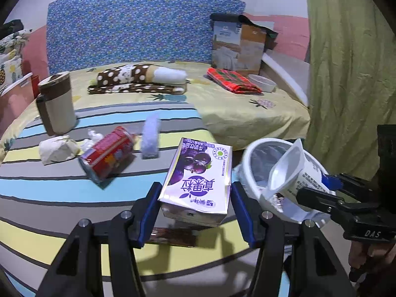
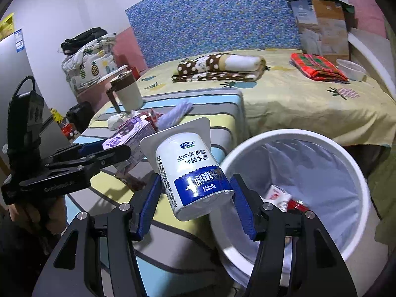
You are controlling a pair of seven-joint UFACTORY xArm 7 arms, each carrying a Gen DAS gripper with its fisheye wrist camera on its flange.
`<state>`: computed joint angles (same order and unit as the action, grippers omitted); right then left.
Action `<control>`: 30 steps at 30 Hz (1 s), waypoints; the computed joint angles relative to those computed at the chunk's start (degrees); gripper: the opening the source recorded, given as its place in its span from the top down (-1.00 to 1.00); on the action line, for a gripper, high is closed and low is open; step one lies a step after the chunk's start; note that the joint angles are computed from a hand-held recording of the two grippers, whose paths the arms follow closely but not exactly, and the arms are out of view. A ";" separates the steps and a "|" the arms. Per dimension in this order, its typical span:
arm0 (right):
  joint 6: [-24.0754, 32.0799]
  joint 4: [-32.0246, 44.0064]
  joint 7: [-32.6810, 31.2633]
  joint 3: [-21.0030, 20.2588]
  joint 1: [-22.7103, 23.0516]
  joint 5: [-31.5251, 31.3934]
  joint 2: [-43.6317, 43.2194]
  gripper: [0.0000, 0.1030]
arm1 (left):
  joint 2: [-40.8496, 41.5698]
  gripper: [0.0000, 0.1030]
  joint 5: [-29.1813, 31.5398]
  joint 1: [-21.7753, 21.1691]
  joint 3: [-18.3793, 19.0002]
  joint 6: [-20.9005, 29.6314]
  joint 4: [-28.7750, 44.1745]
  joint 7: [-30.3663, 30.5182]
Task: Collect trash
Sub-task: 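Carry both items over the bin and open the right tool to drop the yogurt cup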
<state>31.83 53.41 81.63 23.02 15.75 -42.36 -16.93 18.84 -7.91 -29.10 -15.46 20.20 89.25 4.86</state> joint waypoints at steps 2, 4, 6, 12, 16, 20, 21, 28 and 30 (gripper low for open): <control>1.06 -1.40 0.70 0.06 0.00 0.35 -2.00 -0.15 | -0.04 -0.14 -0.28 -0.35 -0.71 0.13 -0.03 0.65; 2.03 -2.68 1.36 0.47 -0.35 0.90 -3.79 -0.15 | 0.09 -0.14 -0.71 -0.74 -1.40 0.46 0.21 1.48; 3.03 -4.44 1.72 0.70 -0.63 2.00 -6.08 -0.15 | 0.30 -0.14 -0.93 -1.42 -1.86 0.66 0.46 2.07; 6.22 -9.60 2.07 1.61 -1.94 6.82 -12.76 -0.15 | 2.27 -0.14 -0.76 -3.94 -2.37 2.16 2.84 2.86; 7.68 -11.47 1.00 2.06 -2.73 9.92 -15.13 -0.15 | 4.01 -0.14 -0.30 -5.36 -2.38 3.61 4.84 3.07; 9.51 -12.14 -0.35 2.16 -3.27 12.44 -15.61 -0.15 | 5.81 -0.14 0.26 -6.64 -2.39 5.30 7.03 3.54; 10.06 -12.15 -0.63 2.18 -3.36 12.96 -15.54 -0.15 | 6.26 -0.14 0.47 -6.99 -2.29 5.71 7.63 3.59; 11.41 -13.92 -2.37 1.26 -2.95 16.11 -16.53 -0.16 | 9.45 -0.15 1.19 -8.70 -2.06 8.68 11.64 4.52; 11.78 -14.12 -2.76 1.17 -2.80 16.88 -16.65 -0.16 | 10.17 -0.15 1.21 -9.10 -1.99 9.49 12.54 4.72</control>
<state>43.61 39.29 78.88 24.19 12.95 -25.47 -33.58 29.01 -6.70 -38.20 -17.44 29.69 101.79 9.58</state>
